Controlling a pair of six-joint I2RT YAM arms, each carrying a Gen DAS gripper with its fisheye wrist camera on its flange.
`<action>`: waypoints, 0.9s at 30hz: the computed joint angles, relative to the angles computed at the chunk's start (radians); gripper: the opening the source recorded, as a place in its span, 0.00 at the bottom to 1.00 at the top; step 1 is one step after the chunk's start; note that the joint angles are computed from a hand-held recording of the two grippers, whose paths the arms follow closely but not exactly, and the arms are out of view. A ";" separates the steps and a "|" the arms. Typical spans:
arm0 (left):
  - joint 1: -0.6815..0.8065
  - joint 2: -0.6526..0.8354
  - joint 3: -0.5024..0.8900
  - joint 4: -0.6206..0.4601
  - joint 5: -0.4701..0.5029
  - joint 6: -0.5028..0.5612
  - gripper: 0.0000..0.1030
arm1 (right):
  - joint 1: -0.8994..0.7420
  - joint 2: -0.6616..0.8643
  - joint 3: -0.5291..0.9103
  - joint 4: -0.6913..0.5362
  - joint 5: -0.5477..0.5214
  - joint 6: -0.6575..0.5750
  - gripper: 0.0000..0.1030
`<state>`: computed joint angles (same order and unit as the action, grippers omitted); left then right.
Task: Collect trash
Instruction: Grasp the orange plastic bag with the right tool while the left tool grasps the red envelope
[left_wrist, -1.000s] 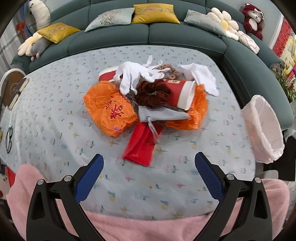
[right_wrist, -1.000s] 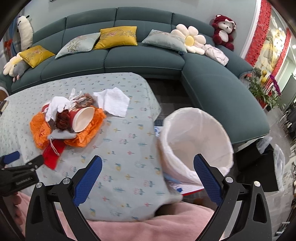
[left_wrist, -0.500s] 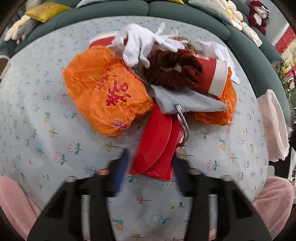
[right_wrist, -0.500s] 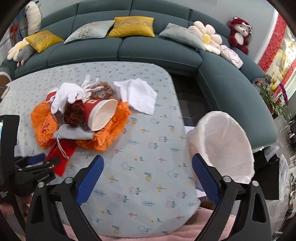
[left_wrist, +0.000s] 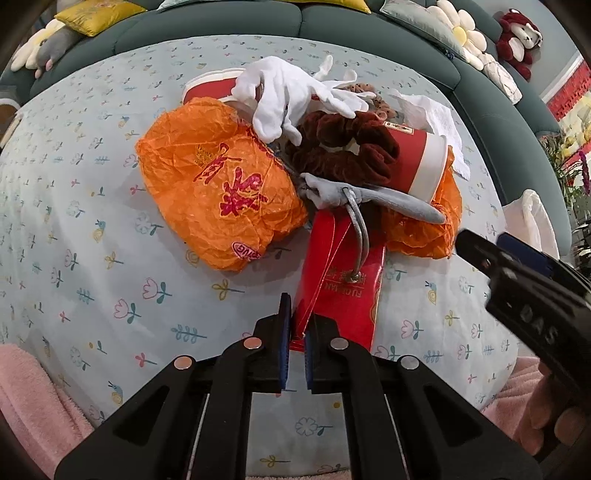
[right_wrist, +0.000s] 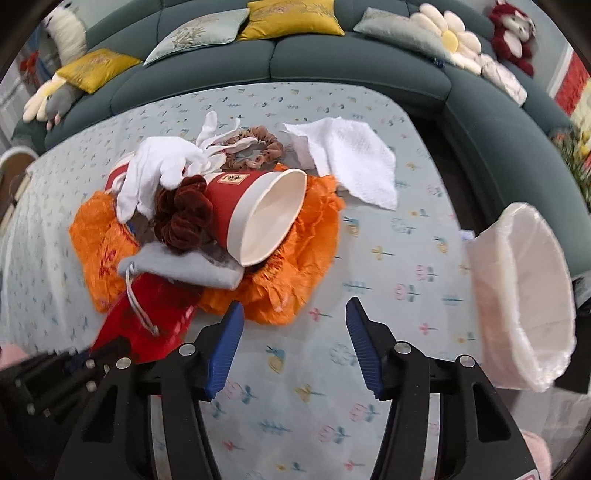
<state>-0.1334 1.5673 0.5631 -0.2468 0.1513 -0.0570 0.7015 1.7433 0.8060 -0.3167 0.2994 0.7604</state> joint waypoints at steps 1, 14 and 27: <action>-0.008 0.007 0.001 0.007 -0.006 -0.005 0.06 | -0.010 0.016 0.004 0.018 -0.014 0.005 0.52; -0.078 0.012 0.032 -0.013 -0.027 -0.070 0.04 | -0.061 0.086 -0.053 0.153 -0.142 0.012 0.13; -0.291 -0.119 0.051 -0.094 -0.068 -0.211 0.02 | -0.053 -0.361 -0.278 0.009 -0.046 0.029 0.09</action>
<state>-0.4244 1.4479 0.6138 -0.3410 0.0832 -0.2679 0.6488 1.3820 0.5281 -0.3072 0.2536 0.7898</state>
